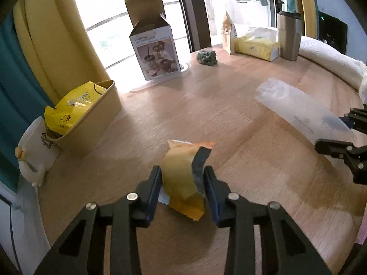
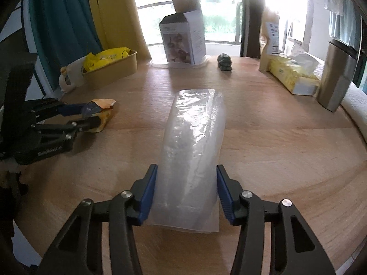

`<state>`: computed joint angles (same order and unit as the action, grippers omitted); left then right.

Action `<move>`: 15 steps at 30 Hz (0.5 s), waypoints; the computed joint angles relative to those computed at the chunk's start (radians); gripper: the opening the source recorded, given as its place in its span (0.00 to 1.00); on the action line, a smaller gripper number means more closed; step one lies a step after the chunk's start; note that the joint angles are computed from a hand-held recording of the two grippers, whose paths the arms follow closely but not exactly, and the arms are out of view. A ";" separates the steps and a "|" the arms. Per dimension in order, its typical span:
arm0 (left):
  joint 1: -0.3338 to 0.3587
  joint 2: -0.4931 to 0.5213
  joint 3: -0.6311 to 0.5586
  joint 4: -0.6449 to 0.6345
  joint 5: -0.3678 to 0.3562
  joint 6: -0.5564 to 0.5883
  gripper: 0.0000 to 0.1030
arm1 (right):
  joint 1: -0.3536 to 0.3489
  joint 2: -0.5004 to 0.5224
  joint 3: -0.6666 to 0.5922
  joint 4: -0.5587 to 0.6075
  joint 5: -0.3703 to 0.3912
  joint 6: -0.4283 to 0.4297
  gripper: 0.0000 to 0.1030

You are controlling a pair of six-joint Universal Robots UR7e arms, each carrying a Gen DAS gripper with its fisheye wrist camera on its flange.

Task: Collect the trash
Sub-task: 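Grasp the bubble wrap roll with the right gripper while the left grasps the yellow wrapper, then carry the bubble wrap and yellow wrapper off the table over the bucket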

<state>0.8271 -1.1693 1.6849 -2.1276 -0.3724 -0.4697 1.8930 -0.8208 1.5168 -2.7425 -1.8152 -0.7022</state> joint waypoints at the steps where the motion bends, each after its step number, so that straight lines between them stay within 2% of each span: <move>1: -0.003 -0.002 0.002 0.000 0.000 -0.003 0.31 | -0.004 -0.008 0.007 -0.003 0.001 0.001 0.46; 5: -0.021 -0.012 0.019 -0.027 0.000 -0.006 0.25 | -0.014 -0.037 0.036 -0.016 0.008 0.000 0.46; 15: -0.083 -0.028 0.043 -0.020 -0.007 -0.050 0.24 | -0.027 -0.120 0.122 -0.062 0.023 -0.003 0.46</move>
